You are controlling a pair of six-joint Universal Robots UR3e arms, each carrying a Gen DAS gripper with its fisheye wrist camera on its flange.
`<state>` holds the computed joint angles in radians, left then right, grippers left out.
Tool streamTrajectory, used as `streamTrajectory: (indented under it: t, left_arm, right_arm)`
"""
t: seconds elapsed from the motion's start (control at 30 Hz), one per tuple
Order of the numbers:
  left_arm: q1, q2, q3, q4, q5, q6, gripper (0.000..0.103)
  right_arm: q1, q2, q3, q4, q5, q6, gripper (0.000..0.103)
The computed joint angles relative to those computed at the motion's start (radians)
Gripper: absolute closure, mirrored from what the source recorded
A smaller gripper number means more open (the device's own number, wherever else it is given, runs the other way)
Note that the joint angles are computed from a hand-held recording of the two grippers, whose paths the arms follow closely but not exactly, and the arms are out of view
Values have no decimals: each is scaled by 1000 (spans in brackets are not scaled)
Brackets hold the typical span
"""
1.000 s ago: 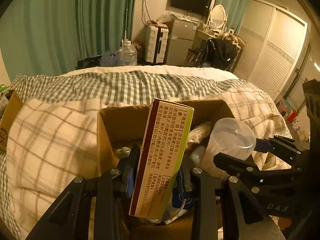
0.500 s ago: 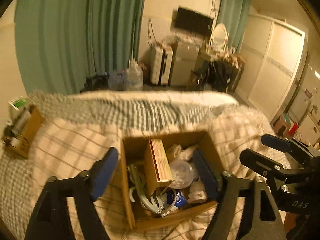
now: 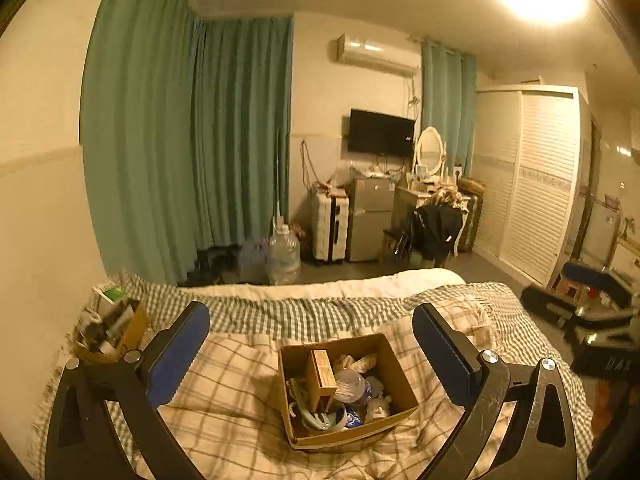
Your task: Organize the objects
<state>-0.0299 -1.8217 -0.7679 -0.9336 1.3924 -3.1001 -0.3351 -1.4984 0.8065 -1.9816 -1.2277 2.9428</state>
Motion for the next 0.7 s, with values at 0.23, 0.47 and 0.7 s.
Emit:
streamTrajectory:
  t: [0.23,0.47,0.7]
  left_arm:
    - [-17,229,-366,225,83,-3,0]
    - [-68,361,-687,459,150,-49,0]
    - [-96,376,-916,623,158,-104,0]
  right_arm:
    - [-217,-349,422,-227,158,7,0]
    - [-535,-696,830,-357,464,-33,0]
    - [-633,-833,1146,-373,599,-165,0]
